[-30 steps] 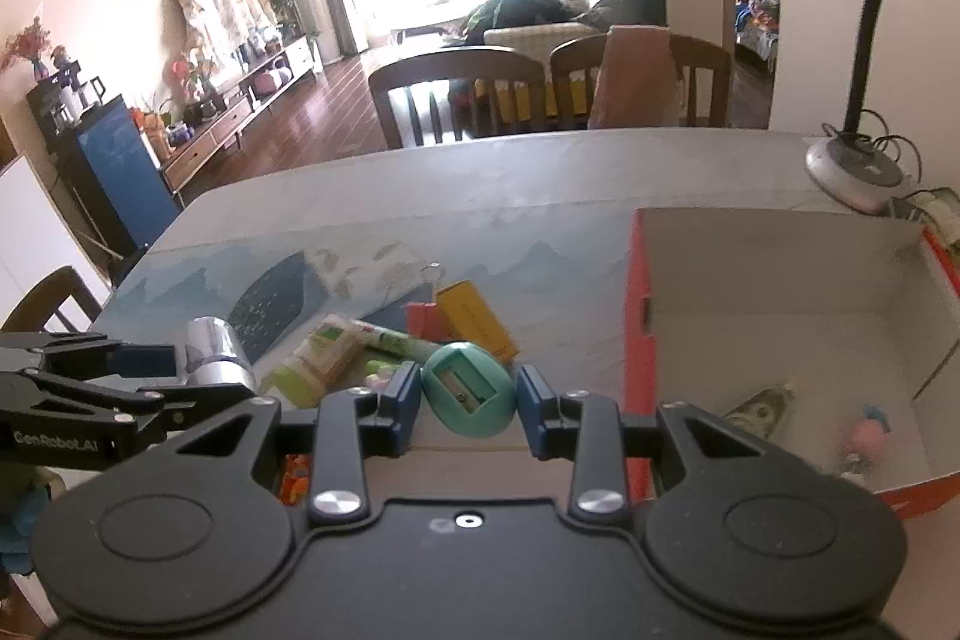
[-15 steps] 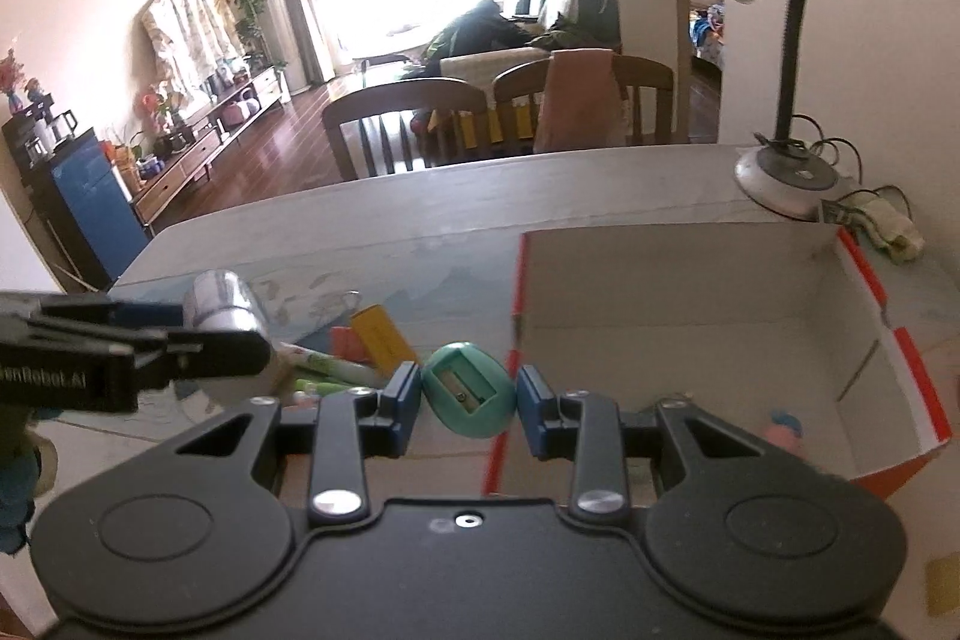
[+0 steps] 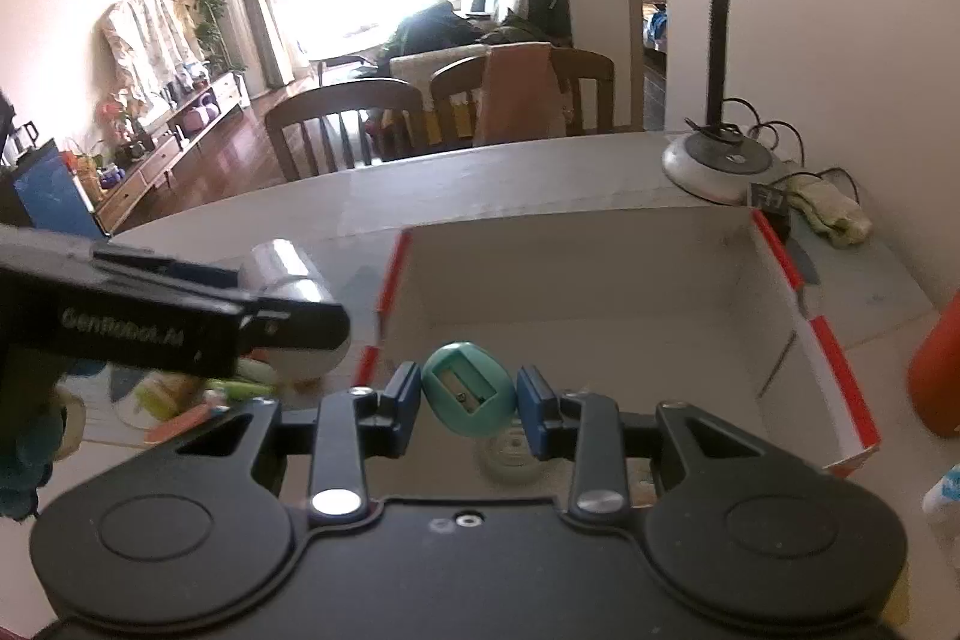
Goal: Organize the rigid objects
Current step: 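Carry the jar and sharpener into the box and open both tools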
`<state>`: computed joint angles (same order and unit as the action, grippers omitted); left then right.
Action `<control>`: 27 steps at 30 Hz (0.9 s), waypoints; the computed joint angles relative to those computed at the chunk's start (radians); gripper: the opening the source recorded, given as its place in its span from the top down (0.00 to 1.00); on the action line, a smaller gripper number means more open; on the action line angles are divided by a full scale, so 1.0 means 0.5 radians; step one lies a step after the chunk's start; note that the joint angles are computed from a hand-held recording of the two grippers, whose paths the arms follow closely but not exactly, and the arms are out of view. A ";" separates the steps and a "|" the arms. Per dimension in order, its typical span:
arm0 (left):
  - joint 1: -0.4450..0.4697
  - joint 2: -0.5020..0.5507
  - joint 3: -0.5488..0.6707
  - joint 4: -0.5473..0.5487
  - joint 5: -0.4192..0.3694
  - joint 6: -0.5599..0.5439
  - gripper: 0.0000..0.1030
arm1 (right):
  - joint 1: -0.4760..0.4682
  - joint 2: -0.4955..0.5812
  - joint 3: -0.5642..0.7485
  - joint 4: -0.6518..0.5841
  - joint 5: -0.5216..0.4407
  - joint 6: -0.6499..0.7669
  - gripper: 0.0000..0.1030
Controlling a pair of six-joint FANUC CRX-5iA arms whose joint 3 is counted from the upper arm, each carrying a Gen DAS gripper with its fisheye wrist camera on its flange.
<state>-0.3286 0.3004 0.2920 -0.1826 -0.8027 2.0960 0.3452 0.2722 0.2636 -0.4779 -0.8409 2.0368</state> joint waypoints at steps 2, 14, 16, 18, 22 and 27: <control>-0.004 0.082 0.101 0.018 -0.031 -0.021 0.27 | -0.021 0.034 0.029 0.011 -0.014 -0.003 0.67; -0.045 0.633 0.856 0.002 -0.404 -0.166 0.27 | -0.066 0.239 0.204 0.127 -0.082 -0.007 0.67; -0.048 0.731 0.997 0.004 -0.492 -0.192 0.27 | -0.075 0.278 0.242 0.141 -0.119 0.005 0.67; -0.050 0.844 1.162 0.012 -0.594 -0.216 0.27 | -0.083 0.322 0.289 0.157 -0.180 0.027 0.67; -0.063 1.079 1.528 -0.010 -0.828 -0.275 0.27 | -0.070 0.380 0.328 0.235 -0.219 0.068 0.67; -0.091 1.466 2.173 -0.056 -1.216 -0.378 0.27 | -0.062 0.435 0.362 0.306 -0.278 0.070 0.67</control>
